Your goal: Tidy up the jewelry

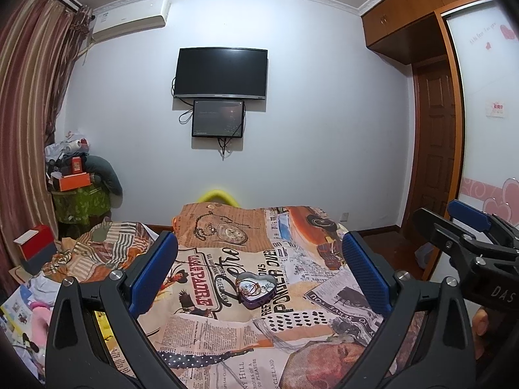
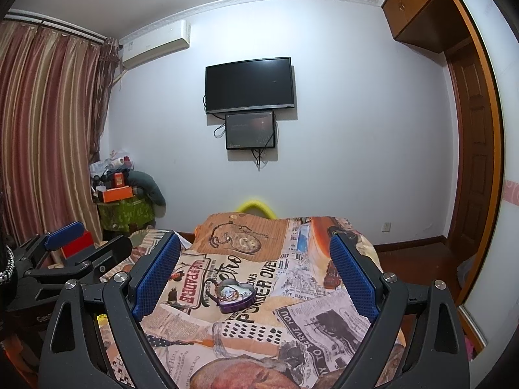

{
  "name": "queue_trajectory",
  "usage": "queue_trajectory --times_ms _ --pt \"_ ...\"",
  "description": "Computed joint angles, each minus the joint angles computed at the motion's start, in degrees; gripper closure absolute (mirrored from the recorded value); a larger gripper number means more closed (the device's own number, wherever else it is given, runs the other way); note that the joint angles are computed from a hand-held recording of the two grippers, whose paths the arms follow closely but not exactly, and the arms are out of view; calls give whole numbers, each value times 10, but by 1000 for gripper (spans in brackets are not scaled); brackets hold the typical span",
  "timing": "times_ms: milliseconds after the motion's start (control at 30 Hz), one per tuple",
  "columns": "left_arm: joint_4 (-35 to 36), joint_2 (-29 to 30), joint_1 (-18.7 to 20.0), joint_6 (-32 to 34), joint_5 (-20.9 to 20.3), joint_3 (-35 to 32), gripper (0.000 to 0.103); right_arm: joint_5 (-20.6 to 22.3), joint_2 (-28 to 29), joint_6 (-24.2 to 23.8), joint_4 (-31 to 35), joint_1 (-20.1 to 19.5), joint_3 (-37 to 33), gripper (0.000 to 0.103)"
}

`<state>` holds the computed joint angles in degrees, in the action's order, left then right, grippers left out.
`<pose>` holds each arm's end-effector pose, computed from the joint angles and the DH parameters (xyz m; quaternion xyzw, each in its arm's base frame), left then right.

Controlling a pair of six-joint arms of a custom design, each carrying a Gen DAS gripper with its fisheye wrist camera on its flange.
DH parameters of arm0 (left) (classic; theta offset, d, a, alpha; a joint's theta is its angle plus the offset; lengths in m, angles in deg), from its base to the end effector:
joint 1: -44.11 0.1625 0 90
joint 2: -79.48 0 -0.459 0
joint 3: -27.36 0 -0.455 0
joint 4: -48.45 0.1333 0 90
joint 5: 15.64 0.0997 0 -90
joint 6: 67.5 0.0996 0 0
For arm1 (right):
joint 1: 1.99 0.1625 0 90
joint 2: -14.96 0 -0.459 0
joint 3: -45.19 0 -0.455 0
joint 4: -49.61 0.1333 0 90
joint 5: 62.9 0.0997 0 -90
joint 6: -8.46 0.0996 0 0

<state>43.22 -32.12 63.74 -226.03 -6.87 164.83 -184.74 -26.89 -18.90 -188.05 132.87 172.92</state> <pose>-0.1289 -0.2920 0.2921 0.1908 0.7003 -0.6148 0.3085 0.4073 -0.2948 0.0628 0.3726 -0.7497 0.5238 0.1575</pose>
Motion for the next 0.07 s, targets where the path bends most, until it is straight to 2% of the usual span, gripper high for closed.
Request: queue_trajectory --times_ms 67 --pt "2 3 3 -3 3 -1 1 1 0 2 1 -2 0 11"
